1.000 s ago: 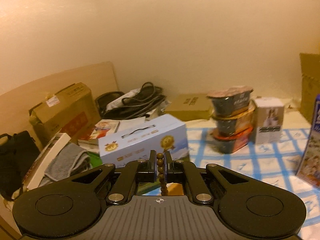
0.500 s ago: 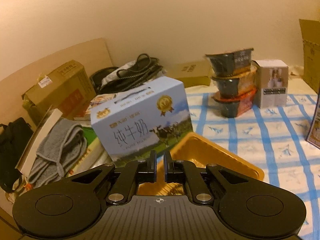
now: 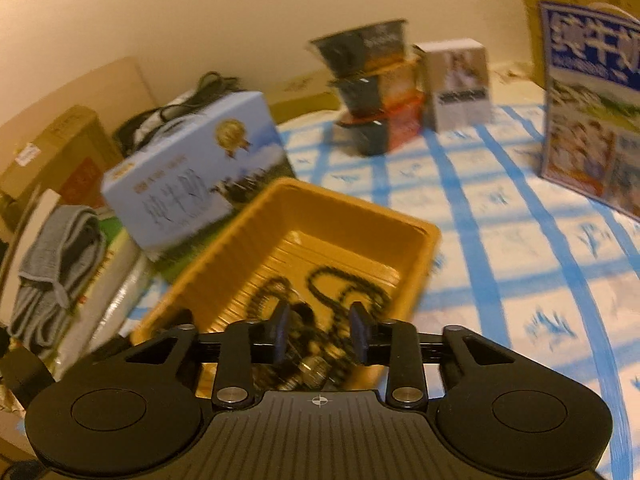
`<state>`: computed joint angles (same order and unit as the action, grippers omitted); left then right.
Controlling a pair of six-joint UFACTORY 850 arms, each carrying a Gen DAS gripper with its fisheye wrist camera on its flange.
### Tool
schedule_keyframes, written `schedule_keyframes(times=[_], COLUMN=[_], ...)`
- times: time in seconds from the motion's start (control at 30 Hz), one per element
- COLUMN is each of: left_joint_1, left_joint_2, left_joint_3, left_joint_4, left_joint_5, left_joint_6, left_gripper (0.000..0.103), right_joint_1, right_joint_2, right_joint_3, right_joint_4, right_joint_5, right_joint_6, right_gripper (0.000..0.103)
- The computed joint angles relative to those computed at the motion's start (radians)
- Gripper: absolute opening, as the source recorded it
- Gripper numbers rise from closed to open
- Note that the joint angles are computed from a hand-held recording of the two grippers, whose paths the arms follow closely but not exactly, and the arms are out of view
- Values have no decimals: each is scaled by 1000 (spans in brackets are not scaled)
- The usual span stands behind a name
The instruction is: Organize jewelry
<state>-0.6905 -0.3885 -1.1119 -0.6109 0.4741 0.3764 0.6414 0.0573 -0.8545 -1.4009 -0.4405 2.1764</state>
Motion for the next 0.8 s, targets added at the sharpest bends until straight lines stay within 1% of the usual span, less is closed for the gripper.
schedule_keyframes(times=[0.1, 0.2, 0.4, 0.67, 0.77, 0.8], left_joint_1=[7, 15, 26, 55, 66, 69], left_joint_2=[-8, -12, -19, -35, -35, -32], left_joint_3=[-9, -13, -23, -44, -44, -40], left_joint_4=[-14, -16, -8, 53, 117, 143], left_joint_5=[-23, -46, -80, -165, -196, -198], left_joint_6=[-5, -20, -50, -152, -229, -252], left_gripper=[17, 18, 18, 19, 22, 26], right_joint_1=[20, 33, 46, 60, 68, 72], right_joint_2=[6, 8, 3, -8, -12, -13], right_joint_3=[29, 51, 78, 98, 101, 103], right_joint_4=[36, 55, 74, 80, 78, 75], right_joint_5=[-57, -83, -90, -105, -123, -132], right_joint_6=[-1, 16, 59, 124, 141, 151], right_gripper=[43, 46, 50, 54, 60, 64])
